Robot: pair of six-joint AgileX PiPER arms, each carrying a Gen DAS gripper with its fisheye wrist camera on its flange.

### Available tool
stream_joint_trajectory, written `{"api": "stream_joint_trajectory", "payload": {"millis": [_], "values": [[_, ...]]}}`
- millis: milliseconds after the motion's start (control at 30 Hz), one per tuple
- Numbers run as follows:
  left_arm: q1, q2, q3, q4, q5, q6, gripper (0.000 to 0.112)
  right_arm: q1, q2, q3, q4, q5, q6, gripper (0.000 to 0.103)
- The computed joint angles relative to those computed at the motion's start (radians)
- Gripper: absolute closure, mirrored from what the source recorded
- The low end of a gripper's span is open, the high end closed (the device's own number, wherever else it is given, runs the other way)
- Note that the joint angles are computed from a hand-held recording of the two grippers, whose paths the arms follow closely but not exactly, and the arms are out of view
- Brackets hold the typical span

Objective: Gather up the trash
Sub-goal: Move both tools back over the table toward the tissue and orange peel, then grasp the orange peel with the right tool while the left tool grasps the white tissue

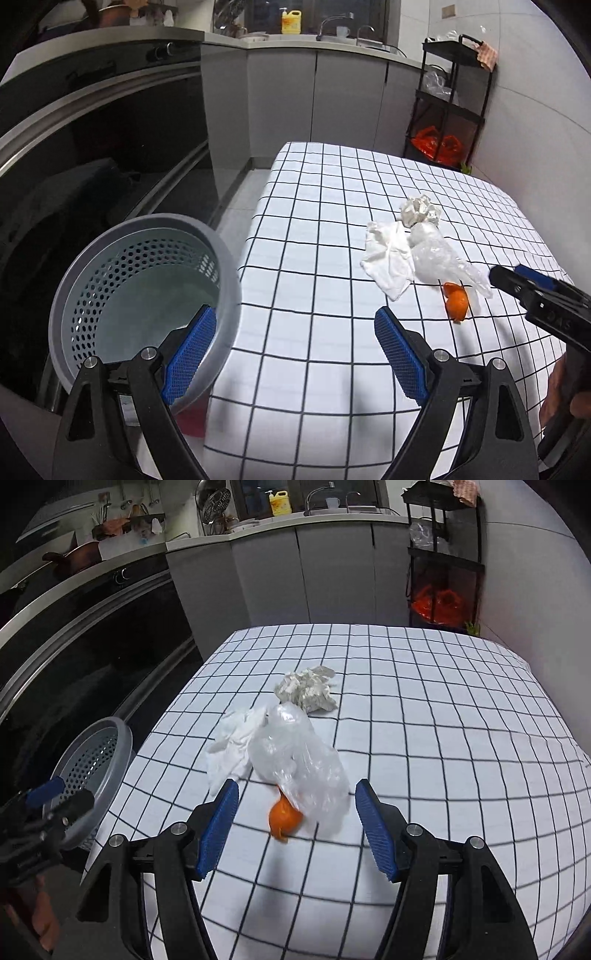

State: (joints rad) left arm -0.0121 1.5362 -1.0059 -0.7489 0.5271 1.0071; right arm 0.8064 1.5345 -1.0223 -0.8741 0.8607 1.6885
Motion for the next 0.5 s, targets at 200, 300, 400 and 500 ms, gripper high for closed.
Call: {"api": "stream_joint_trajectory", "payload": {"millis": [200,300,400,500], "values": [[-0.056,0.025,-0.008,0.061,-0.043,-0.079,0.027,-0.105,0.044,-0.006,0.043,-0.134,-0.075,0.040],[-0.080,0.034,-0.009,0.100,-0.066,-0.108,0.027,-0.127,0.023,0.027,0.070,-0.174,-0.051,0.040],[-0.089,0.034,-0.007,0.105,-0.081,-0.107,0.027,-0.110,-0.021,0.097,0.070,-0.208,0.038,0.040],[-0.093,0.046,-0.021,0.112,-0.079,-0.122,0.027,-0.084,-0.018,0.119,0.082,-0.197,0.067,0.040]]}}
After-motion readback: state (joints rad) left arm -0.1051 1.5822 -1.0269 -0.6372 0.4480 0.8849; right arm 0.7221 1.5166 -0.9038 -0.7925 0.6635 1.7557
